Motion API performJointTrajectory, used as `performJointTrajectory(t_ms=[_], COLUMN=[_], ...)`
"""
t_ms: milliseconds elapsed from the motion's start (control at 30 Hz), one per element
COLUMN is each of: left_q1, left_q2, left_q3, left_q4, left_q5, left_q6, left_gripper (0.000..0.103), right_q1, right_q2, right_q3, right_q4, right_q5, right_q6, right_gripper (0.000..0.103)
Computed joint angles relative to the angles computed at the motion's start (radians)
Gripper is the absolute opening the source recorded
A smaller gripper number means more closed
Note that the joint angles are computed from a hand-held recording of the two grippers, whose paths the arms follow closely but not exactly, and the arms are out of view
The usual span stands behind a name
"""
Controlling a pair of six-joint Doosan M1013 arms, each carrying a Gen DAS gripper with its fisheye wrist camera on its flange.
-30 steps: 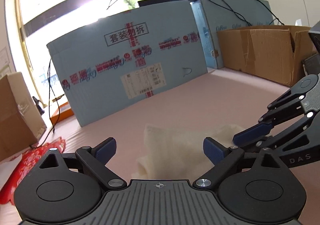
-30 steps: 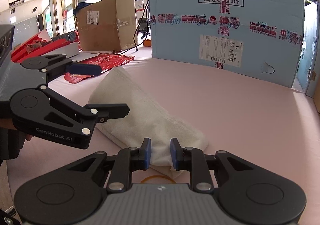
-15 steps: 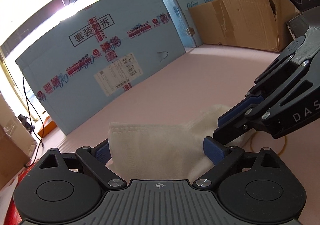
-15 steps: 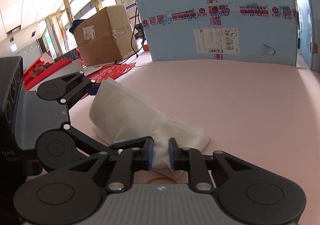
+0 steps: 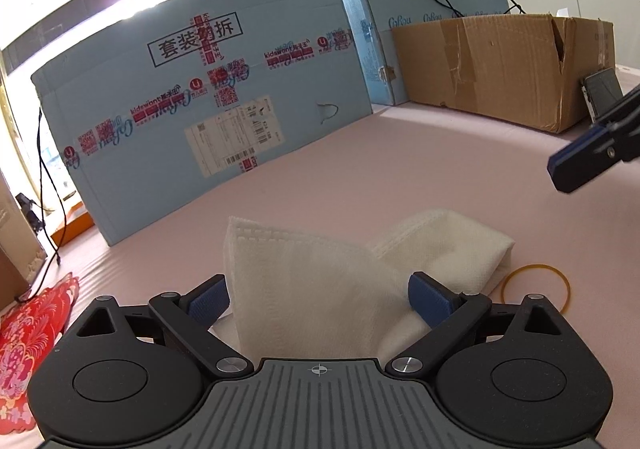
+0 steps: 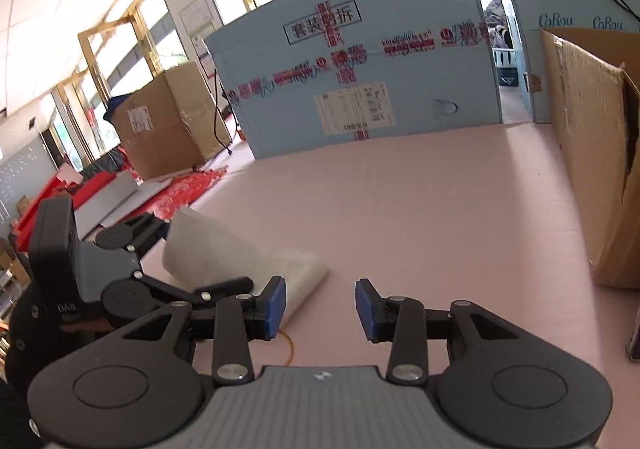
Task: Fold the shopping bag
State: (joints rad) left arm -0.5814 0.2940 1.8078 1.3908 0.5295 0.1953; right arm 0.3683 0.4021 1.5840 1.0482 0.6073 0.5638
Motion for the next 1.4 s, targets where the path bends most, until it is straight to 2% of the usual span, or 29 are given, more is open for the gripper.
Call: performJointTrajectory(t_ms=[100,233,367,433,467,533,633,700,800,900,1000,1267,1400], left_q1=[-0.002,-0.003,0.000,0.001,0.001,0.002,0.010,0.009,0.008,0.008,0.014,0.076,0.098], left_q2=[0.001,0.001,0.000,0.000,0.000,-0.001,-0.004,-0.004,-0.003,-0.004,-0.005,-0.017,-0.027], left_q3=[-0.001,0.000,0.001,0.001,0.001,0.001,0.002,0.001,0.001,0.002,0.001,0.002,0.020], left_q4=[0.007,0.010,0.009,0.006,0.005,0.001,-0.019,-0.017,-0.014,-0.016,-0.029,-0.224,-0.157], left_q5=[0.006,0.007,-0.001,-0.004,-0.005,-0.009,-0.029,-0.027,-0.024,-0.025,-0.037,-0.181,-0.262], left_q6=[-0.001,-0.004,-0.005,-0.006,-0.006,-0.007,-0.007,-0.007,-0.007,-0.008,-0.006,0.044,-0.085], left_gripper=[0.097,0.097,0.097,0.097,0.097,0.097,0.098,0.098,0.098,0.098,0.098,0.102,0.102], right_q1=[0.015,0.049,0.098,0.113,0.119,0.113,0.081,0.060,0.051,0.030,0.033,0.032,0.017], right_q2=[0.010,0.022,0.005,-0.005,-0.009,-0.008,0.005,0.008,-0.003,-0.002,0.007,0.057,0.074], right_q3=[-0.011,-0.025,-0.001,0.017,0.024,0.021,0.000,0.001,0.018,0.018,0.008,-0.031,-0.033], right_q4=[-0.083,-0.176,-0.331,-0.355,-0.364,-0.334,-0.234,-0.162,-0.136,-0.087,-0.091,-0.053,0.078], right_q5=[0.028,0.006,-0.104,-0.135,-0.147,-0.124,-0.029,0.004,-0.049,-0.038,-0.048,-0.053,-0.038], right_q6=[0.025,0.039,0.019,-0.030,-0.052,-0.070,-0.033,-0.033,-0.010,0.024,0.054,0.281,0.319], right_gripper=[0.041,0.042,0.039,0.026,0.023,0.015,0.002,0.001,0.001,0.001,0.001,0.001,0.001])
